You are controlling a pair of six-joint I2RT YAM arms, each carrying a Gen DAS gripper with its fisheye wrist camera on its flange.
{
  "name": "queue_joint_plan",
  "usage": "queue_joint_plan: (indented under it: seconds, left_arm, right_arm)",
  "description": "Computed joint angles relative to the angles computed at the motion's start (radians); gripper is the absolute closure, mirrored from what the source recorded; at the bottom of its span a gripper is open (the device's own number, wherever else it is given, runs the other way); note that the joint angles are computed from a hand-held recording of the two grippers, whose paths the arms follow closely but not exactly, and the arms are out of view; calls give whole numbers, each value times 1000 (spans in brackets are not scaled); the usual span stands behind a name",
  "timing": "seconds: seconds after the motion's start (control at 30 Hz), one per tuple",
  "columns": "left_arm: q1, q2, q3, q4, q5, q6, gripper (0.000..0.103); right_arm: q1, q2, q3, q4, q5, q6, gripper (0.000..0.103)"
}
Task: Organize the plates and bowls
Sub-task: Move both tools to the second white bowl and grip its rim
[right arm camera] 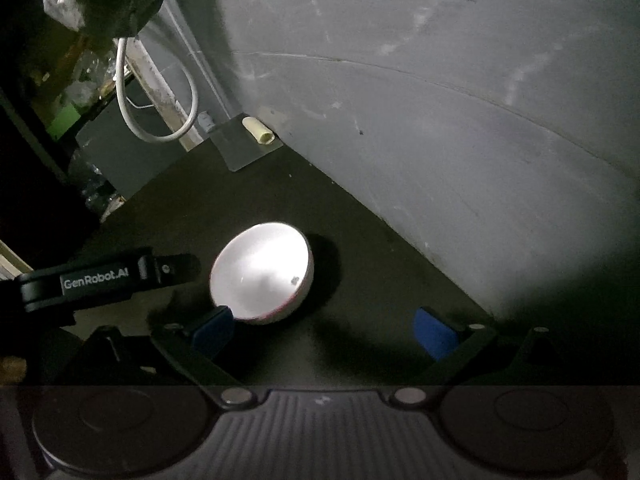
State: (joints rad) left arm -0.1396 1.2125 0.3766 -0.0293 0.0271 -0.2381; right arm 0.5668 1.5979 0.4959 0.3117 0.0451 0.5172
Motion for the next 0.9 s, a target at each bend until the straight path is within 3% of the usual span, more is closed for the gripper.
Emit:
queue_joint_plan:
  seconds: [0.43, 0.77, 0.83, 0.9]
  left_arm:
    - [6, 123, 22, 83, 40, -9, 3]
    - [-19, 125, 10, 116, 85, -10, 29]
    - [-23, 128, 13, 115, 94, -4, 36]
    - [-24, 135, 18, 109, 107, 4, 53]
  right_arm:
    - [-5, 96, 80, -4, -12, -23, 19]
    - [-32, 120, 90, 22, -87, -16, 40]
    - [-33, 123, 88, 25, -95, -16, 48]
    - [-34, 131, 86, 34, -104, -17, 55]
